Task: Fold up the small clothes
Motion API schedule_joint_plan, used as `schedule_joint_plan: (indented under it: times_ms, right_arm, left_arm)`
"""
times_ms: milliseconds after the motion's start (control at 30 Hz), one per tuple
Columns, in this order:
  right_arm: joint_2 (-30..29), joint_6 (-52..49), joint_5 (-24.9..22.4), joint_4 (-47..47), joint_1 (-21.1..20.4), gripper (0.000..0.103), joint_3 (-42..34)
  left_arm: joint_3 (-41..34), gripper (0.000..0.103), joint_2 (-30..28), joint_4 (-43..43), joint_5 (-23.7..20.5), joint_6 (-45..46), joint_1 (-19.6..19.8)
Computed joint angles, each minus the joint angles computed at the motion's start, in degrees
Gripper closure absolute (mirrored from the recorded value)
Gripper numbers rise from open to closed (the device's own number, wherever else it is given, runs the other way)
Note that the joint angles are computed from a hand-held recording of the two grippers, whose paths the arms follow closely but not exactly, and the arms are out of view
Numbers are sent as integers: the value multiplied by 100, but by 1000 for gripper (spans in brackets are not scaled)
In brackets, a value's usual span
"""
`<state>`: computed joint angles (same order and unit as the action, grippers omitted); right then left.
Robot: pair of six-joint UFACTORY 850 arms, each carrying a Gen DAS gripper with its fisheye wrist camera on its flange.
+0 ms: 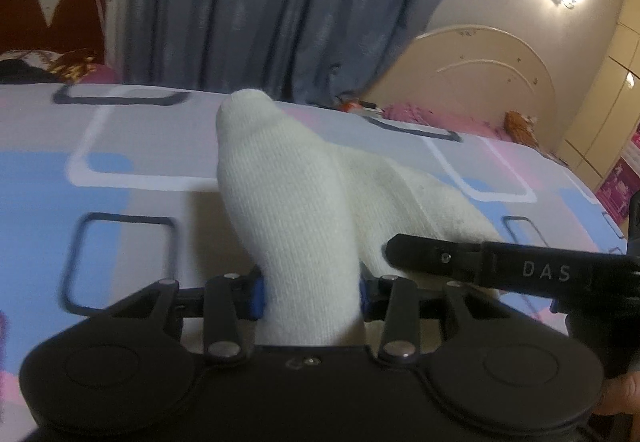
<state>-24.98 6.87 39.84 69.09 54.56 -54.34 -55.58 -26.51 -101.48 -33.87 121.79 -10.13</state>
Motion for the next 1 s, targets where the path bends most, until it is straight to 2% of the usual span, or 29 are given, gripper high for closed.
schedule_joint_plan:
  times_ms: [167, 367, 467, 500, 533, 567, 633, 700, 767, 833, 933, 1000]
  right_arm:
    - [-786, -254, -307, -49, -153, 70, -1064]
    - [-1582, -558, -800, -26, -367, 70, -2017]
    - [-1856, -784, -996, 317, -429, 70, -2278]
    - [-1896, -778, -1027, 362, -449, 69, -2290]
    - [-1917, -749, -1022, 388, -455, 66, -2279]
    - [-1914, -814, -976, 481, -455, 62, -2250]
    - [-1892, -998, -858, 743, -448, 53, -2213]
    - [-1792, -1096, -757, 932, -408, 51, -2071]
    - [-1820, -2025, -635, 1625, -374, 52, -2233]
    - [-1888, -2858, -486, 2260, -337, 52, -2444]
    - [-2004, -3517, -229, 2663, -260, 52, -2731]
    - [-2114, -3878, -92, 2837, -212, 52, -2904]
  left_arm:
    - [-478, 64, -386, 470, -91, -257, 475]
    - [-1033, 62, -966, 848, 23, -659, 799]
    - [-1223, 51, -1263, 987, 46, -736, 874]
    - [-1224, 43, -1302, 873, -2, -612, 904]
    - [-1203, 33, -1299, 745, 38, -481, 905]
    - [-1201, 32, -1297, 658, 70, -393, 905]
    - [-1254, 32, -1309, 786, 0, -557, 949]
    - [-1101, 32, -1178, 263, -10, -96, 991]
    - [-878, 36, -1014, -520, -84, 746, 1002]
    - [-778, 36, -908, -801, -162, 1127, 980]
    - [-884, 37, -959, -619, 7, 958, 878]
    - [-1152, 39, -1148, 149, 382, 113, 761]
